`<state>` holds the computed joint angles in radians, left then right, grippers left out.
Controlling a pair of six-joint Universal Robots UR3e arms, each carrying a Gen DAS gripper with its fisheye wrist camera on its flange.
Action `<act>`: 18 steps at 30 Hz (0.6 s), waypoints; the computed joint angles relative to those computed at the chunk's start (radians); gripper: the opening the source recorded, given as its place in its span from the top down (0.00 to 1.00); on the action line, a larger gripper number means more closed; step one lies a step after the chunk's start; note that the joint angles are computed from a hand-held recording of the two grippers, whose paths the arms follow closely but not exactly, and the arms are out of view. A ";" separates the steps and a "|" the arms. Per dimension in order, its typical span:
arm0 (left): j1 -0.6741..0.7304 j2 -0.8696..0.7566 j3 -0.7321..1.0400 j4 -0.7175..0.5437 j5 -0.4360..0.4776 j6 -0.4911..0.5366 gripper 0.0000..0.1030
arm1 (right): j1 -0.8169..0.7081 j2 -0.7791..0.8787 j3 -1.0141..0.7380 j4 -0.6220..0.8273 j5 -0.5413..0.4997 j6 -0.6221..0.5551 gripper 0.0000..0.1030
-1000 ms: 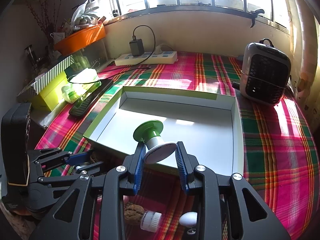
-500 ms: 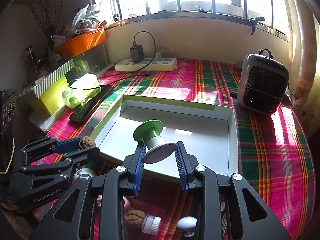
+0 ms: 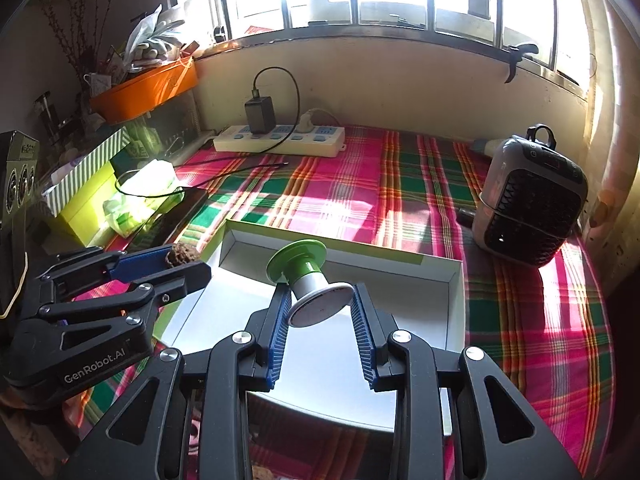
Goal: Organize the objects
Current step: 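Lift the walnut with left gripper while right gripper carries the spool over the box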
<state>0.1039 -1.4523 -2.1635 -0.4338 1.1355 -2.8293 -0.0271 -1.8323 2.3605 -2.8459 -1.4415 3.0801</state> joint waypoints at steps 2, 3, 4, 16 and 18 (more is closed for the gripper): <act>-0.025 -0.065 0.040 0.024 0.029 -0.017 0.72 | -0.001 0.066 -0.033 -0.010 -0.015 -0.001 0.69; -0.035 -0.099 0.064 0.027 0.038 -0.022 0.72 | -0.004 0.098 -0.048 -0.012 -0.019 0.003 0.69; -0.042 -0.129 0.084 0.028 0.044 -0.032 0.72 | -0.009 0.127 -0.059 -0.016 -0.019 0.005 0.69; -0.106 -0.355 0.239 0.035 0.120 -0.036 0.72 | -0.016 0.341 -0.164 -0.034 -0.045 0.010 0.69; -0.112 -0.369 0.246 0.040 0.127 -0.035 0.72 | -0.018 0.353 -0.170 -0.033 -0.049 0.010 0.69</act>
